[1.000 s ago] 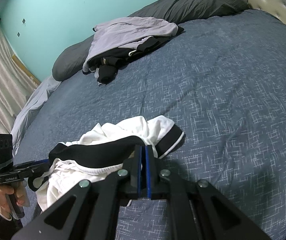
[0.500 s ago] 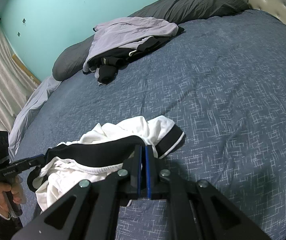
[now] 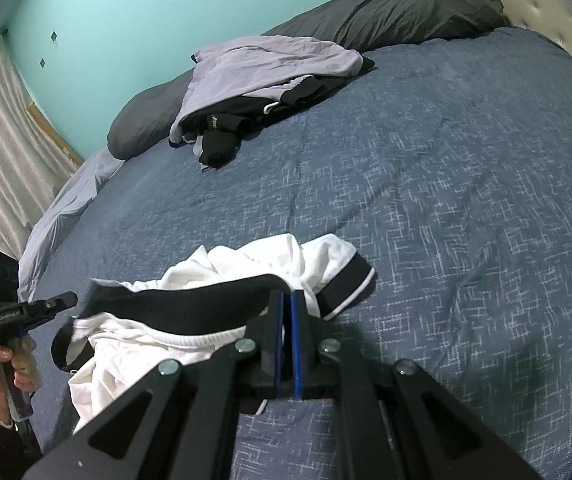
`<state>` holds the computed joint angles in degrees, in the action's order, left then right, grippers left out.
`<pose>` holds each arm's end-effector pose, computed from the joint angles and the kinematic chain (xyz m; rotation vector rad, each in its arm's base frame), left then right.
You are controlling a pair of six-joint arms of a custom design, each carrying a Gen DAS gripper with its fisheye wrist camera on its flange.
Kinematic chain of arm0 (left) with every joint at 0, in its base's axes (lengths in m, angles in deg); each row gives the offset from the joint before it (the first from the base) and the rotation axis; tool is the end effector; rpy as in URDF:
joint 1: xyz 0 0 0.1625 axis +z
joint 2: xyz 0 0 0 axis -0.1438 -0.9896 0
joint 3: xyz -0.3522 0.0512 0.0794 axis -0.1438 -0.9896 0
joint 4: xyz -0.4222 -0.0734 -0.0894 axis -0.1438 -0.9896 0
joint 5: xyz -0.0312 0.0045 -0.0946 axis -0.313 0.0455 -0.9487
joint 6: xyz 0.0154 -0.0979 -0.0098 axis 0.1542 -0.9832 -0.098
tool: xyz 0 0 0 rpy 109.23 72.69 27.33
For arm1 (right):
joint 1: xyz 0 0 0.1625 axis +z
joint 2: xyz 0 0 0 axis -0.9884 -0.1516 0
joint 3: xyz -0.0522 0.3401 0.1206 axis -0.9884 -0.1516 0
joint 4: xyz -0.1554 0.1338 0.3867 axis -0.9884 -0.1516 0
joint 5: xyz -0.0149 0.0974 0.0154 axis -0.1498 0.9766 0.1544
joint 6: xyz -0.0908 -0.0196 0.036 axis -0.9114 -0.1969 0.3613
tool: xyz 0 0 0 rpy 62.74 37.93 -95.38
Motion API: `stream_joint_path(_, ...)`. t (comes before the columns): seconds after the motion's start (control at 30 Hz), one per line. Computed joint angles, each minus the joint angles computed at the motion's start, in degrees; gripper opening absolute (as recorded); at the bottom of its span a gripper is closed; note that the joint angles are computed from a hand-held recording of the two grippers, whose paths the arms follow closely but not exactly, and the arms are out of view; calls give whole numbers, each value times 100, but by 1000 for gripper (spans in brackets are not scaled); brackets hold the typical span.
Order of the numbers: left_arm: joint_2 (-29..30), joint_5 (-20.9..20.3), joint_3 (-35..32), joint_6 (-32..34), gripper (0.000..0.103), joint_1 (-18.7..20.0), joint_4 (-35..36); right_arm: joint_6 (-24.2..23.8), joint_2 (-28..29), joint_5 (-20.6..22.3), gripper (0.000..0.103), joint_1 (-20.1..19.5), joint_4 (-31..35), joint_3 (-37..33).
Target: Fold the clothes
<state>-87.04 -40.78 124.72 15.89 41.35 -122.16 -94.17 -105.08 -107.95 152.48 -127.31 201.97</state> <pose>-0.1698 -0.3312 0.1415 0.3256 2.8192 -0.8054 0.0355 -0.3284 0.2485 0.4359 -2.7020 0.9065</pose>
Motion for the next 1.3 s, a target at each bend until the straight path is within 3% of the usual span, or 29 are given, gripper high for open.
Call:
stream_joint_path(0.2,300,467,-153,322,4,-282,298,-32,-17,44,4,-42,53,-9)
stream_joint_path(0.3,615,383,-299,730,20,-256,118,-35,-22,45,4,-48,61,-5)
stream_joint_path(0.37,876,267,-407,999,40,-201,32,-38,-16,45,4,-40,64,-5)
stream_joint_path(0.53,1144,414,-480,1037,45,-120,112,-30,-23,25,4,-17,60,3)
stream_joint_path(0.93,1660,273,-663,1539,45,-39,-171,-36,-27,-18,4,2,109,-3)
stream_joint_path(1.03,1737,244,-688,1553,31,-15,-187,-41,-27,-23,4,5,120,-2)
stream_joint_path(1.13,1734,337,-690,1525,24,-72,-91,-42,-28,-8,4,10,142,-13)
stream_joint_path(1.3,1459,806,-687,1116,15,-384,563,-58,-17,36,4,13,187,-36)
